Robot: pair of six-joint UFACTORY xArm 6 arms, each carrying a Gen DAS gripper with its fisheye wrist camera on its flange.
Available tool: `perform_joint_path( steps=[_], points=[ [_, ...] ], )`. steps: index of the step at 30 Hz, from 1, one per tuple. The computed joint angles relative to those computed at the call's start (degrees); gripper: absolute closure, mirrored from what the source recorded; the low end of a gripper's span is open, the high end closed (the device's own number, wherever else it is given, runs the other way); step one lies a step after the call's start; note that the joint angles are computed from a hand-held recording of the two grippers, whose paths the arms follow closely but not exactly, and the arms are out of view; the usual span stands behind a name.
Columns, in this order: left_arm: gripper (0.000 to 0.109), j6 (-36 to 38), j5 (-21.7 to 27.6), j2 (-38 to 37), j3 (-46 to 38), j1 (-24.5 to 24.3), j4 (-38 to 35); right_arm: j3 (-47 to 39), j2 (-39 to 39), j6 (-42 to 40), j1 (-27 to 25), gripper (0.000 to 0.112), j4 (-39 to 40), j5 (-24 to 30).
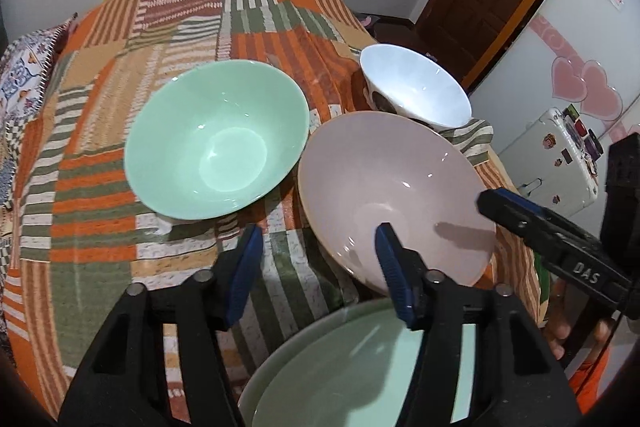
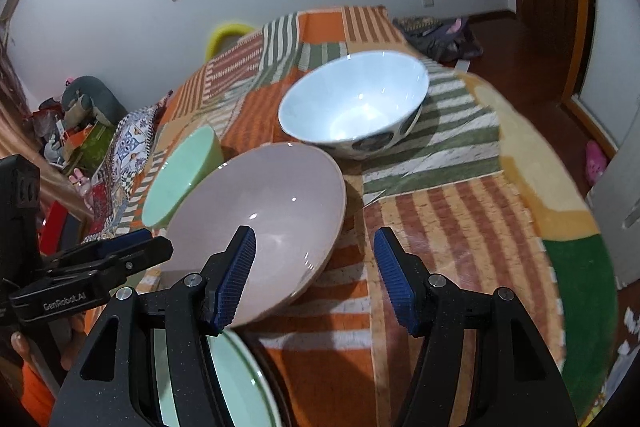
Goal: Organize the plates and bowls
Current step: 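Move both grippers to the pale pink bowl and grasp its rim, then lift the pale pink bowl off the bedspread with both grippers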
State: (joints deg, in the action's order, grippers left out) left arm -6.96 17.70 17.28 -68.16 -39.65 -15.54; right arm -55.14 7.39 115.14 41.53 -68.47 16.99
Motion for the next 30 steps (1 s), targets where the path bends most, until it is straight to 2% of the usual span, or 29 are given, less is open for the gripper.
perform_joint_path(
  steps=[1, 4, 6, 8, 16, 25, 30],
  points=[
    [0.062, 2.4, 0.7, 0.8, -0.9, -0.1, -2.6, -0.2, 0.4, -0.1, -0.4, 0.055, 0.1, -0.9],
    [0.071, 4.6, 1.6, 2.4, -2.4, -0.1, -5.1, -0.4, 1.5, -1.2, -1.1, 0.068, 1.5, -2.8],
    [0.081, 5.7, 2.3, 3.6, -3.7, -0.1, -6.4, -0.5, 2.3, -2.1, -1.8, 0.082, 2.6, -4.8],
    [0.085, 7.1, 2.7, 4.6, -4.6, -0.1, -8.2, -0.4, 2.8, -3.2, -2.0, 0.088, 4.0, -5.5],
    [0.085, 1.9, 1.7, 4.3, -4.0, -0.6, -0.8, 0.4, 1.3, -4.6, -1.2, 0.091, 5.6, -3.9],
    [0.085, 3.5, 0.3, 0.0, -0.3, -1.3, -2.9, 1.5, -2.1, -4.7, 0.6, 0.091, 5.4, -0.2],
    [0.085, 0.0, -1.5, -4.3, 3.7, -2.1, 0.9, 1.3, -4.1, -4.8, 2.9, 0.091, 4.9, 3.4]
  ],
)
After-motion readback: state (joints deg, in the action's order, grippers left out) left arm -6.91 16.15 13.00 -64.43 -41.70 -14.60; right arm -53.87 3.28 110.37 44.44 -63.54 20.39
